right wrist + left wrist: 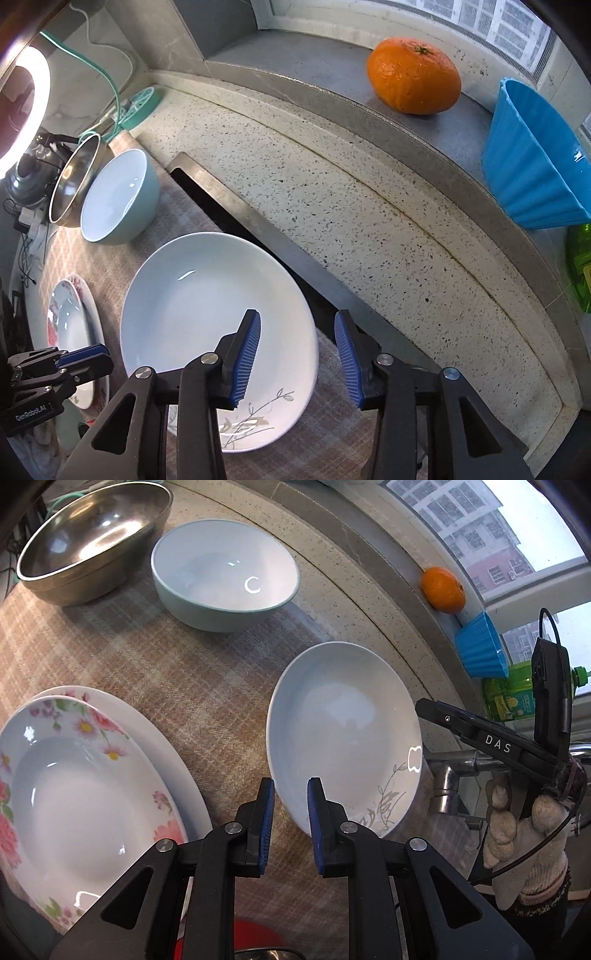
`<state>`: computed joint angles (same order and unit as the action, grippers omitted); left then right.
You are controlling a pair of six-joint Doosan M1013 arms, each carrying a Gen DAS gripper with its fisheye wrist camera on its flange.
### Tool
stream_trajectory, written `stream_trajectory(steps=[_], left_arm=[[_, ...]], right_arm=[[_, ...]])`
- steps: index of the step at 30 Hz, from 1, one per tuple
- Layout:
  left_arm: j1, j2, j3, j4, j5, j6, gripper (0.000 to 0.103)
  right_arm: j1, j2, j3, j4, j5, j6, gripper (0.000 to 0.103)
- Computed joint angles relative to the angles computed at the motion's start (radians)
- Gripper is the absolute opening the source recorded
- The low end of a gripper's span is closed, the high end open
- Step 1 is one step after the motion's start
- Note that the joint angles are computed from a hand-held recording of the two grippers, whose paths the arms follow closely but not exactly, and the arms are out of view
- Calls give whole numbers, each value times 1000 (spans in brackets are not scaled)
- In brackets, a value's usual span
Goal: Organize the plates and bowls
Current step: 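Move both tools to the white leaf-pattern plate's rim and close on it, then lift the white leaf-pattern plate with both tools and carry it toward the pink plates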
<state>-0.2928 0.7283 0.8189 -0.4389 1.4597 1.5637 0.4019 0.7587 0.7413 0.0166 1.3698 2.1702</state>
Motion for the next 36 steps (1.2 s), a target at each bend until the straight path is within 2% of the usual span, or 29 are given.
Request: stream_trajectory(steps=[6, 14, 21, 30, 36], left_arm=[[-12, 13, -17, 13, 17, 11, 16], [-18, 11, -17, 60, -17, 3, 16], [-19, 31, -38, 62, 18, 3, 16], [-29, 39, -45, 78, 18, 6, 16], [-33, 32, -29, 83, 5, 11, 16]], right_arm=[[-7, 2, 13, 27, 0, 12, 29], [-14, 6, 21, 55, -10, 17, 25], [-17, 21, 12, 71, 4, 9, 21], [-23, 17, 29, 106, -12, 2, 12], [-23, 17, 29, 110, -14, 9, 12]])
